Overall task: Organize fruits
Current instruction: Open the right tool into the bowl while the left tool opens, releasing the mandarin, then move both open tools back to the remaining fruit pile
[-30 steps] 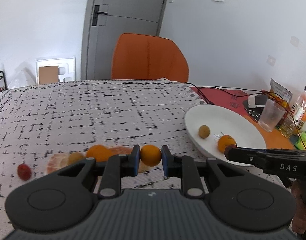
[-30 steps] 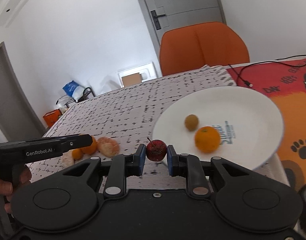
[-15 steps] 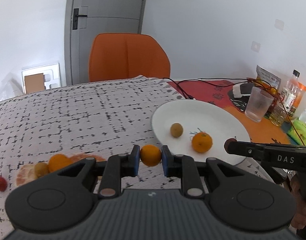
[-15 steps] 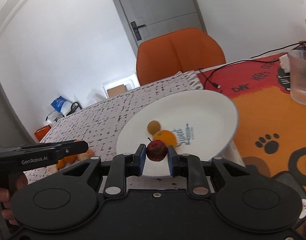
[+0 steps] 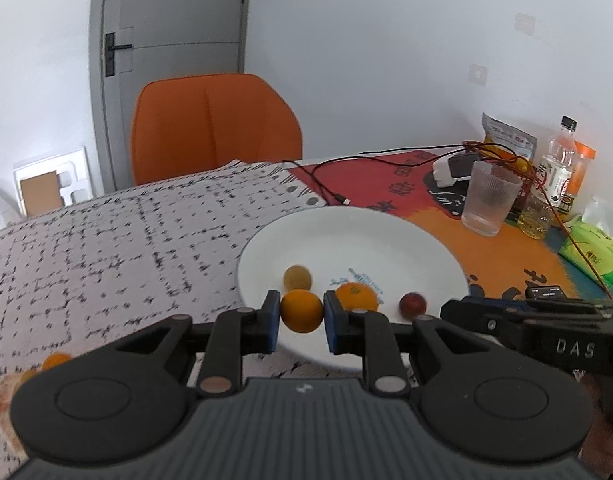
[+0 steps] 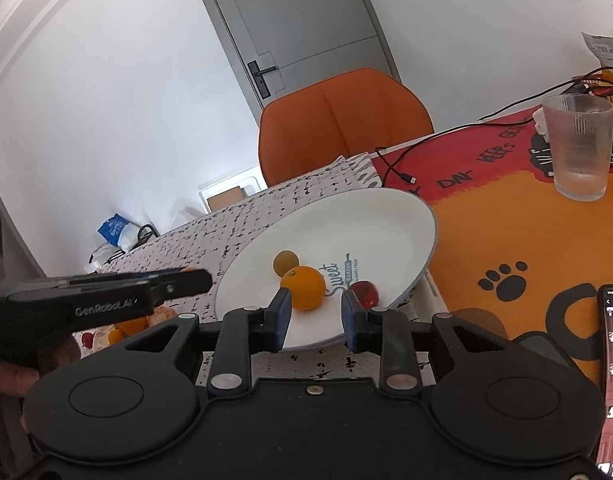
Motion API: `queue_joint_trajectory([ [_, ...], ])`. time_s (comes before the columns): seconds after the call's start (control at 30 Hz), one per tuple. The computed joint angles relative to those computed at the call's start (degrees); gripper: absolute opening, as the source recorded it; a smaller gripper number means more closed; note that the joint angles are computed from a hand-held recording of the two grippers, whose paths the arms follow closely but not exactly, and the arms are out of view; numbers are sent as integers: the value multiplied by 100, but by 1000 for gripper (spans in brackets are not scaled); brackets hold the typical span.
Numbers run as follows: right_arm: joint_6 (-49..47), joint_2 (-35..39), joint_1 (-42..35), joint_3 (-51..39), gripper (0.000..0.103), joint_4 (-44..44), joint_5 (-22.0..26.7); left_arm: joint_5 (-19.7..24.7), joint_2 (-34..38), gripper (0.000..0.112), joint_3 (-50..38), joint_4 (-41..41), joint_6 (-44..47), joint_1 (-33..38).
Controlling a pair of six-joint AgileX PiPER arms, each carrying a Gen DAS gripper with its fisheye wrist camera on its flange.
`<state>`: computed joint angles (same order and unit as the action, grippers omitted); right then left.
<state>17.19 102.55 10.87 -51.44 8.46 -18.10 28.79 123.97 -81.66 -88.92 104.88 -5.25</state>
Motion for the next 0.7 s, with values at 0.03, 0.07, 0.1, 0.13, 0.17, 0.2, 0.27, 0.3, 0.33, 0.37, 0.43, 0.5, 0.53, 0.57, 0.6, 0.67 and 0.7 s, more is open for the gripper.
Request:
queue_joint_trajectory([
  [0.03, -13, -7, -9, 11, 29, 26, -9, -6, 27, 21, -71, 24, 16, -38],
  [0.07, -5, -12, -20, 23, 29, 25, -17, -24, 34, 21, -110, 23, 47, -68],
  [0.1, -69, -35, -4, 49, 29, 107, -23, -26, 39, 21, -146, 26, 55, -95],
  [0.13, -112, -45, -3, 64, 29, 160, -33, 5, 46, 22, -187, 62, 11, -109],
  [0.17, -129, -51, -1, 76, 29, 185, -48, 13, 47, 22, -210, 94, -38, -130],
  [0.2, -121, -50, -1, 83, 30, 189, -60, 4, 41, 22, -204, 61, -11, -145],
  [0.27, -140, -30, 3, 74, 31, 244, -60, -59, 20, 25, -144, -102, 162, -166],
  [0.3, -139, -17, 7, 65, 31, 247, -55, -83, 17, 25, -133, -104, 157, -161],
  [0.33, -131, 1, 10, 49, 31, 235, -43, -118, 13, 25, -132, -44, 65, -148],
  [0.37, -104, 23, 8, 28, 32, 202, -30, -141, 28, 25, -178, 66, -83, -133],
  [0.43, -116, 36, 35, 16, 36, 218, -39, -137, 23, 27, -194, 204, -270, -56],
  [0.5, -191, 49, 76, -8, 41, 332, -50, -197, 0, 35, -177, 258, -332, 8],
  [0.53, -245, 65, 97, -38, 43, 396, -42, -244, -16, 40, -167, 259, -340, 30],
  [0.57, -327, 75, 129, -61, 45, 475, -44, -263, -33, 42, -149, 222, -314, 65],
  [0.6, -442, 85, 171, -83, 47, 591, -52, -244, -43, 48, -134, 169, -279, 123],
  [0.67, -592, 108, 229, -120, 55, 747, -86, -228, -65, 58, -111, 105, -256, 219],
  [0.7, -664, 117, 264, -133, 57, 820, -111, -251, -84, 64, -93, 51, -235, 255],
])
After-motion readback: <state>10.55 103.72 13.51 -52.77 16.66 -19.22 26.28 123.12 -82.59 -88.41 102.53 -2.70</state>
